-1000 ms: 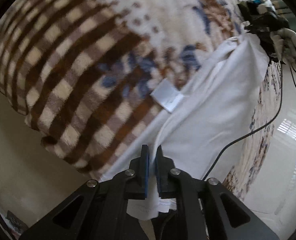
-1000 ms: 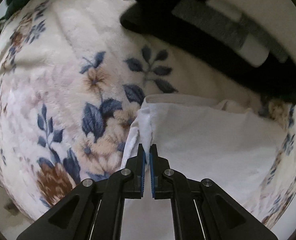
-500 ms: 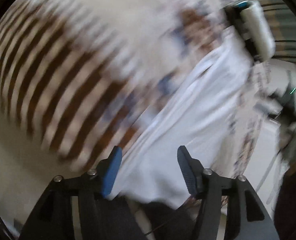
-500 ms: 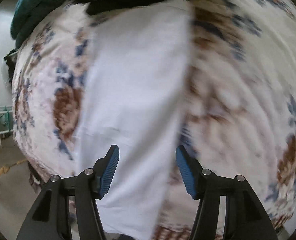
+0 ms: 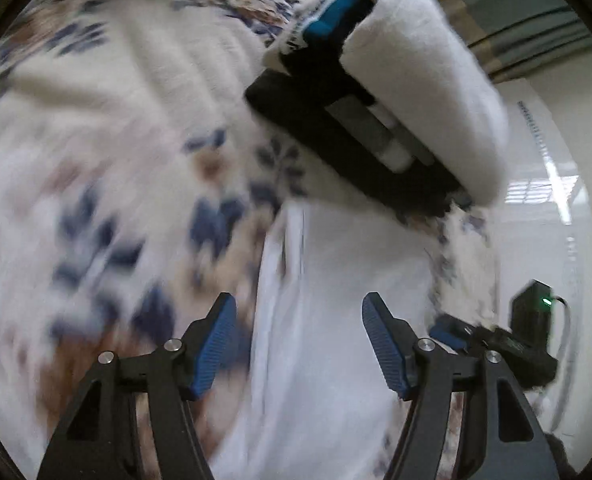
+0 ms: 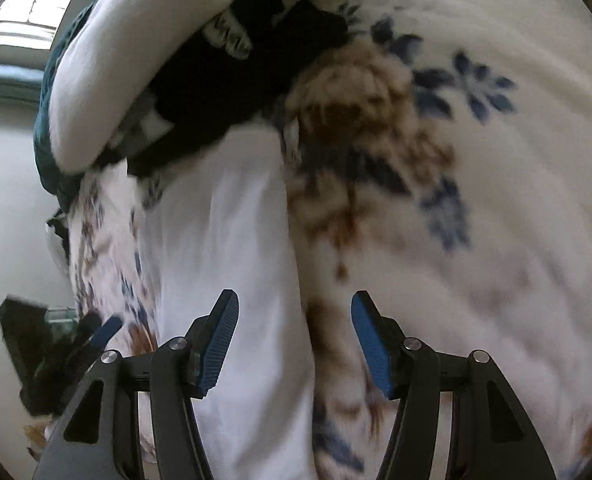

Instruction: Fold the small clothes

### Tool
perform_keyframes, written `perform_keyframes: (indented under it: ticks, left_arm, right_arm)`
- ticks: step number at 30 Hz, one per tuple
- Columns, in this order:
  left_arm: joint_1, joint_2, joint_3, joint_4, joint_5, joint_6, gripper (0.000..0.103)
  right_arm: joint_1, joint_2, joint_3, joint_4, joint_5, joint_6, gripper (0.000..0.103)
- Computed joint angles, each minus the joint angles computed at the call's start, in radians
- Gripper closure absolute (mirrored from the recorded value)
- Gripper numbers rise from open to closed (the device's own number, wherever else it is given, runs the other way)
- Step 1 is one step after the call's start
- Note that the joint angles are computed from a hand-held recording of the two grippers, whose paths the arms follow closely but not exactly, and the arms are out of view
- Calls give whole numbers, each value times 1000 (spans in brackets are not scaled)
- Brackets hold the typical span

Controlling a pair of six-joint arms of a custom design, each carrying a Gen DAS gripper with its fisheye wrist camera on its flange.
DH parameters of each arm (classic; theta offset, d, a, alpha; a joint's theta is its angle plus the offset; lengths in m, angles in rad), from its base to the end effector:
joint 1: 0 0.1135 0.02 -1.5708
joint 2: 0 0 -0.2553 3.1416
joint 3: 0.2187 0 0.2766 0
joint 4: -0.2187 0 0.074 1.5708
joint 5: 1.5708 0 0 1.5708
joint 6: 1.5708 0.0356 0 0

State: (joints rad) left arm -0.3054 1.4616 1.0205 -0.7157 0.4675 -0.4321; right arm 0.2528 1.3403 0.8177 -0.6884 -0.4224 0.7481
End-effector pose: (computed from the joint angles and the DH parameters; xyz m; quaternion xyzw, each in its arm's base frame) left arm 0.2856 -0.1069 0.2094 -0.0128 0.9531 -0.2835 0.1048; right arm 0.2511 0.0799 0.1796 0.1995 0.9418 0.2649 0.0545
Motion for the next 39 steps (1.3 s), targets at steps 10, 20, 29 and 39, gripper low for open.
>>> perform_keyframes:
  ticks: [10, 20, 29, 39]
  left_arm:
    - [-34, 347, 200, 95, 32, 122, 46]
    - [6, 304, 258, 7, 86, 275, 96]
    - [116, 25, 186, -167, 190, 387, 96]
    - [402, -454, 4, -827, 220, 699, 46]
  right_arm:
    - [-94, 356, 73, 362, -216, 26, 39]
    - [-42, 402, 204, 321, -129, 31, 96]
    - [48, 62, 118, 201, -46, 66, 98]
    - [501, -471, -14, -133, 144, 312, 72]
